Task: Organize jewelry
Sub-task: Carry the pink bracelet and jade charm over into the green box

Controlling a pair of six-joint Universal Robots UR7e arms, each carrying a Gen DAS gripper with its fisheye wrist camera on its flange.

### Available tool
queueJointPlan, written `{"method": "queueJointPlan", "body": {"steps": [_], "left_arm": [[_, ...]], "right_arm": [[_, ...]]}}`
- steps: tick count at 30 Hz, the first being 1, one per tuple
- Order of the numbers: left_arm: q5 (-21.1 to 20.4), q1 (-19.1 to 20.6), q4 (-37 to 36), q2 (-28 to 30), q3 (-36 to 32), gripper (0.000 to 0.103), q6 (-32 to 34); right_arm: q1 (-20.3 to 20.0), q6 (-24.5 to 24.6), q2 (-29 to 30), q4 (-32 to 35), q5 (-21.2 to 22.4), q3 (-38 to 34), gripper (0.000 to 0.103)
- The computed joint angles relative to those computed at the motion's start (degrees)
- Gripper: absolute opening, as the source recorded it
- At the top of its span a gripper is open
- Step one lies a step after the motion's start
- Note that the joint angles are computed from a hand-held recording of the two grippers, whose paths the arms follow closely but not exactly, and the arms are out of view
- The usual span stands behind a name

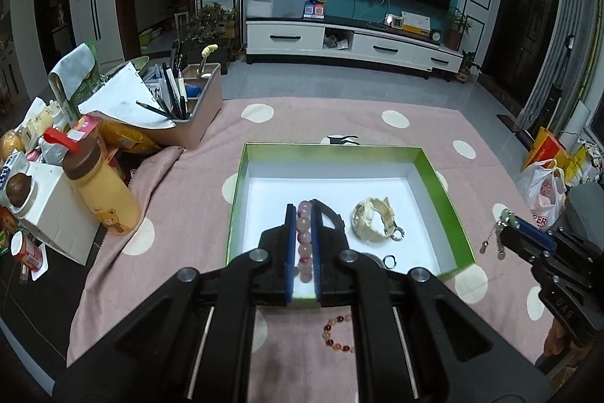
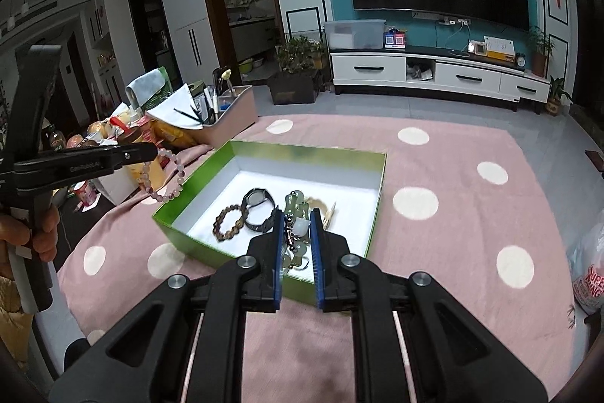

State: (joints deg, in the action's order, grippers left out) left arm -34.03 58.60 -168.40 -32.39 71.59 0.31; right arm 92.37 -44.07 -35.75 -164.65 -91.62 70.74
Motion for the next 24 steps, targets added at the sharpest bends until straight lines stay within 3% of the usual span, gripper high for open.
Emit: {"method": "queueJointPlan", "body": {"steps": [13,24], "left_arm": [[-0.6,3.2,8.8,4.7,-9.4,0.007,-2.4],[0.8,5.9,15.2,8.9,-17.1,0.007,-3.3]], "right_arm": [[0.3,2.1,5.5,6.6,-1.2,-9.3,0.013],[0.2,2.7,10.4,12.1,-4.6,-15.7,0.013]]}}
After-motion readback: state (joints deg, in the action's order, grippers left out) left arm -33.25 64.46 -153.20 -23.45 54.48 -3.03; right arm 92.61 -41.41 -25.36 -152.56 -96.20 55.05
